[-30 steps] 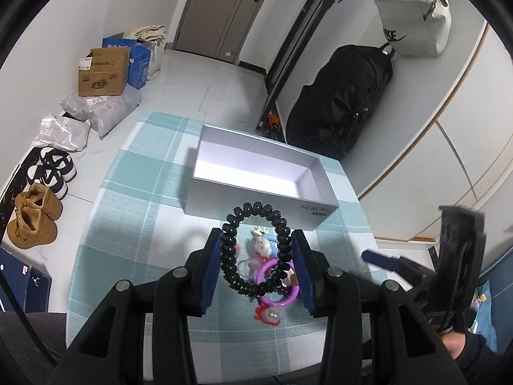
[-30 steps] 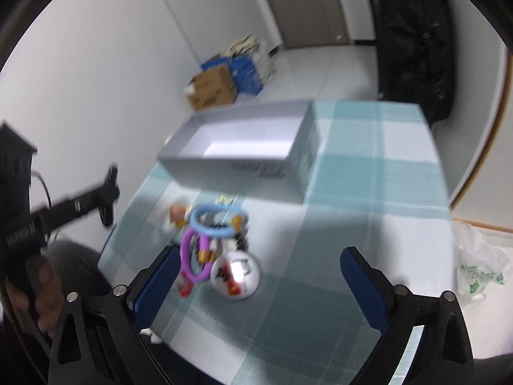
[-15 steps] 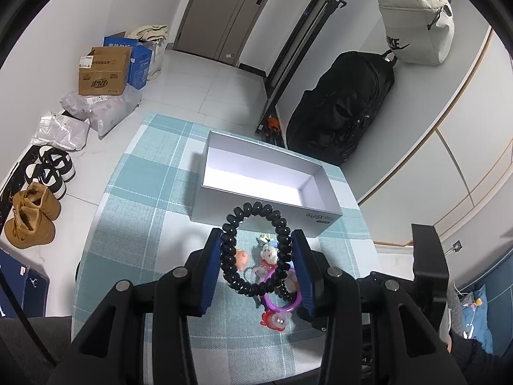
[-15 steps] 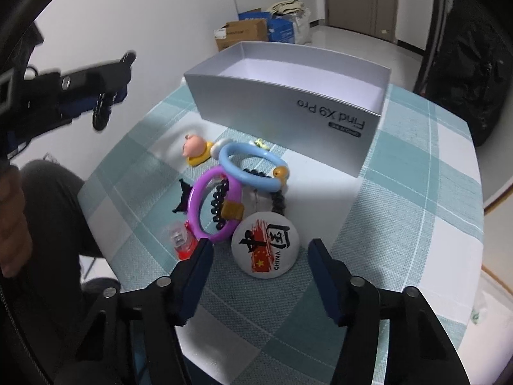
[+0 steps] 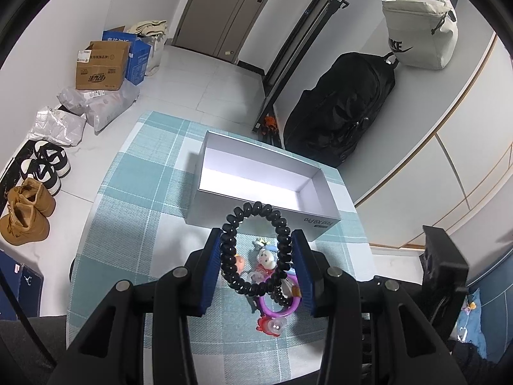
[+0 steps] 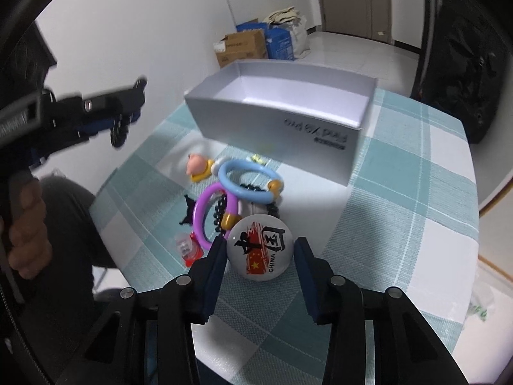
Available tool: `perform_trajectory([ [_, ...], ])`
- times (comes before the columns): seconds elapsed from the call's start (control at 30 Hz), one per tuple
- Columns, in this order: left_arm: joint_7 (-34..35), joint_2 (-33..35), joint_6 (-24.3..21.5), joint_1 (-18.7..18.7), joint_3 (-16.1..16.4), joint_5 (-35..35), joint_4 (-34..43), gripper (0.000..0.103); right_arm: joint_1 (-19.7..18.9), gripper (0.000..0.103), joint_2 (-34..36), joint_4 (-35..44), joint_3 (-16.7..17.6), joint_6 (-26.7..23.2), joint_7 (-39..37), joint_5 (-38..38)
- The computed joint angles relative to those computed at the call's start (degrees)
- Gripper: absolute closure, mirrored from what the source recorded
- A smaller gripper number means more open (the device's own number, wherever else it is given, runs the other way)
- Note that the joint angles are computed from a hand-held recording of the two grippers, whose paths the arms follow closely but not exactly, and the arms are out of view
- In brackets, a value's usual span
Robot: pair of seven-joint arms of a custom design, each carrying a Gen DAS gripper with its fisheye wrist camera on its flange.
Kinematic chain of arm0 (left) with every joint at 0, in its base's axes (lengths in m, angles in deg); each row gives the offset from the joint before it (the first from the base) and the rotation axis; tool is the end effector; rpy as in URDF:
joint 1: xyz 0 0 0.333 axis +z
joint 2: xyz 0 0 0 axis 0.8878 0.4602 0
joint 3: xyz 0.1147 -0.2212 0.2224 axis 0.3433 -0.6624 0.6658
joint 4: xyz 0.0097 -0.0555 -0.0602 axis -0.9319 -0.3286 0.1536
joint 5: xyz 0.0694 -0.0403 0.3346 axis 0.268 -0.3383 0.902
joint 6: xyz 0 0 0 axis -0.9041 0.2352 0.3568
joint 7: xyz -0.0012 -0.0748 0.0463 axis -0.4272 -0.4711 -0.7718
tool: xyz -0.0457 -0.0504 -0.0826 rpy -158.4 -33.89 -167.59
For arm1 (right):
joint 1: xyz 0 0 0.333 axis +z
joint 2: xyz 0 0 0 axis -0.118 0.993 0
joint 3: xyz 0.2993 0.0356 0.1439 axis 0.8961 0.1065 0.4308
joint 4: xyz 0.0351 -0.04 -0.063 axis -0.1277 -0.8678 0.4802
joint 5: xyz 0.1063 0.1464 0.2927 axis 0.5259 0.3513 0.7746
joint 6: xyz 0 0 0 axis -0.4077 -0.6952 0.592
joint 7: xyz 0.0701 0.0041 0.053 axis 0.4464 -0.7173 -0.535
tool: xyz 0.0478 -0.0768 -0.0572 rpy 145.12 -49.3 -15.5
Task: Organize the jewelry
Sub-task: 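Lift the black bead bracelet with the left gripper while the right gripper grasps the round badge, then place the bracelet and badge into the white box and open both grippers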
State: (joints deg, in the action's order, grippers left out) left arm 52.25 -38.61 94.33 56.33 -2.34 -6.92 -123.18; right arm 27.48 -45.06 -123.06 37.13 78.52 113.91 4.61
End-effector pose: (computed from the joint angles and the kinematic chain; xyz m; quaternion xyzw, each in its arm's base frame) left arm 0.5783 -0.1977 0.5783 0.5369 -0.7369 0.4107 0.0052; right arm 0.5182 0.4133 0.5435 -0.7081 0.6397 -0.1158 0.2756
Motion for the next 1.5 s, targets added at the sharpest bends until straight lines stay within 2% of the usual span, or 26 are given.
perform_trajectory([
  [0.13, -0.2, 0.6, -1.4, 0.2, -0.1, -0.5, 1.1, 0.066, -0.4, 0.061, -2.5, -3.9, -0.6, 5.0, 3.5, -0.4],
  [0.3, -3.3, 3.0, -1.7, -0.8, -0.1, 4.3, 5.0, 0.066, -1.4, 0.061, -3.6, -5.7, -0.8, 12.4, 5.7, -0.5],
  [0.43, -3.7, 5.7, -3.1, -0.7, -0.9, 6.2, 9.7, 0.066, -1.6, 0.061, -3.3, -4.9, -2.4, 19.4, 7.8, -2.7],
  [0.5, -4.5, 7.9, -3.5, -1.3, -1.1, 8.7, 12.9, 0.066, -2.2, 0.061, -2.6, -3.3, -2.4, 20.4, 6.8, -2.3],
  [0.6, -6.3, 11.5, -5.0, -1.9, -1.3, 12.3, 18.2, 0.066, -4.4, 0.061, -0.5, 0.4, -1.3, 20.1, 2.7, 1.2],
  [0.73, -9.2, 17.7, -9.0, -2.7, -1.9, 16.6, 27.2, 0.066, -5.7, 0.061, 3.3, 6.0, -1.5, 18.8, -0.7, 4.6],
  [0.83, -10.8, 21.8, -11.9, -3.6, -1.9, 20.0, 33.3, 0.066, -6.6, 0.061, 7.4, 12.3, -1.1, 15.9, -4.7, 7.1],
  [1.0, -12.5, 25.9, -15.7, -3.2, -2.6, 21.2, 38.8, 0.066, -6.8, 0.061, 11.7, 18.4, -1.5, 12.8, -8.2, 9.9],
  [1.3, -15.2, 30.4, -22.4, -3.7, -2.7, 22.9, 45.8, 0.066, -8.6, 0.061, 14.0, 19.5, -0.1, 11.9, -12.0, 16.4],
  [1.37, -16.2, 32.4, -24.5, -4.3, -2.7, 23.5, 49.7, 0.066, -8.6, 0.061, 14.0, 19.5, -0.2, 11.6, -12.2, 17.1],
  [1.5, -15.6, 33.7, -24.8, -4.3, -3.0, 23.5, 51.4, 0.066, -7.8, 0.061, 14.1, 19.8, -1.1, 10.6, -11.9, 16.8],
])
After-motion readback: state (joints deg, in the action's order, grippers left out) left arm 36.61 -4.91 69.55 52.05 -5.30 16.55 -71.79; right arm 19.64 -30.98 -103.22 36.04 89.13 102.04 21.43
